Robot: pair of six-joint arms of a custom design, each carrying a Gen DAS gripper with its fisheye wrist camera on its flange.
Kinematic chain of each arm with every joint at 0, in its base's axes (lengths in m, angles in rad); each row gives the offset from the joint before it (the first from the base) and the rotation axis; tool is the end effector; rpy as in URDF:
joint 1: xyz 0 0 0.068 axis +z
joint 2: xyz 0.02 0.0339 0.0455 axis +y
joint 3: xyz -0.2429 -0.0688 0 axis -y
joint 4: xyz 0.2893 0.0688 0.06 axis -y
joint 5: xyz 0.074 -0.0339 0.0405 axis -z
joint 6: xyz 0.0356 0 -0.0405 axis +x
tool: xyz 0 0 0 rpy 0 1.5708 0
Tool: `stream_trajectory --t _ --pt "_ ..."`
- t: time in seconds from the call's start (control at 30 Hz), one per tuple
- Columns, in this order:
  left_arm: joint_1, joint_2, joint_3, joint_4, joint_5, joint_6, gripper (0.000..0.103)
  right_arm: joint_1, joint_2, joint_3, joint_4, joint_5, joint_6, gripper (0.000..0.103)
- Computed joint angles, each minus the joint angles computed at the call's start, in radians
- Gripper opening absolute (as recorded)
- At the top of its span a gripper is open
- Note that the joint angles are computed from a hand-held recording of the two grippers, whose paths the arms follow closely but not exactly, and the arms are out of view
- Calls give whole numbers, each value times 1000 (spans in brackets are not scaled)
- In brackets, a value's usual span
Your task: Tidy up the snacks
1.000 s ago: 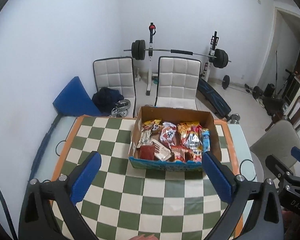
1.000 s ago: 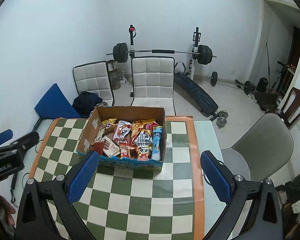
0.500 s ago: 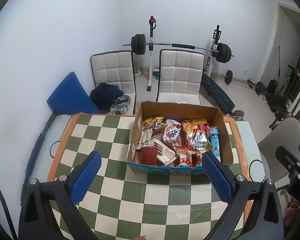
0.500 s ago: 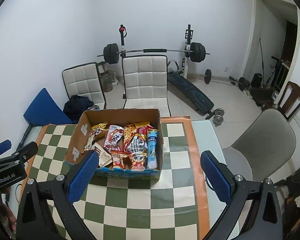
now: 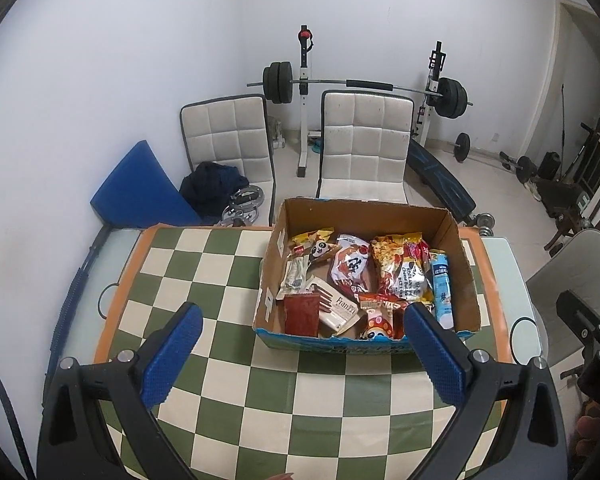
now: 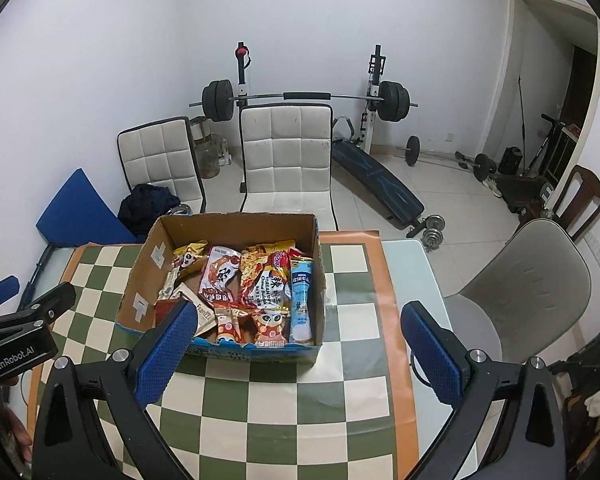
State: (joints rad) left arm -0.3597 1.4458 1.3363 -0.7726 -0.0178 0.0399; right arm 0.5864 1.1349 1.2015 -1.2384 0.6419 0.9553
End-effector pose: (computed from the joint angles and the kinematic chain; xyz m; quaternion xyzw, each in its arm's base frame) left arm 0.3311 -0.1238 0.2979 0.1839 0.9231 -0.0455 0.3346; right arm 0.2133 0.1161 0.3183 0.2320 0.9029 -0.0908 0.3503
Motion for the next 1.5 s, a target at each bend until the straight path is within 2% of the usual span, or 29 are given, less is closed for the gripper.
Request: stream_trajectory --t 0.17,0.77,1.5 --pt "1 8 1 0 1 0 103 -24 -1 -35 48 -22 -35 103" --pt "6 8 -8 7 1 7 103 -24 1 -66 82 -27 -38 103" --pt "20 0 -3 2 22 38 103 -15 -8 -77 77 -24 -22 103"
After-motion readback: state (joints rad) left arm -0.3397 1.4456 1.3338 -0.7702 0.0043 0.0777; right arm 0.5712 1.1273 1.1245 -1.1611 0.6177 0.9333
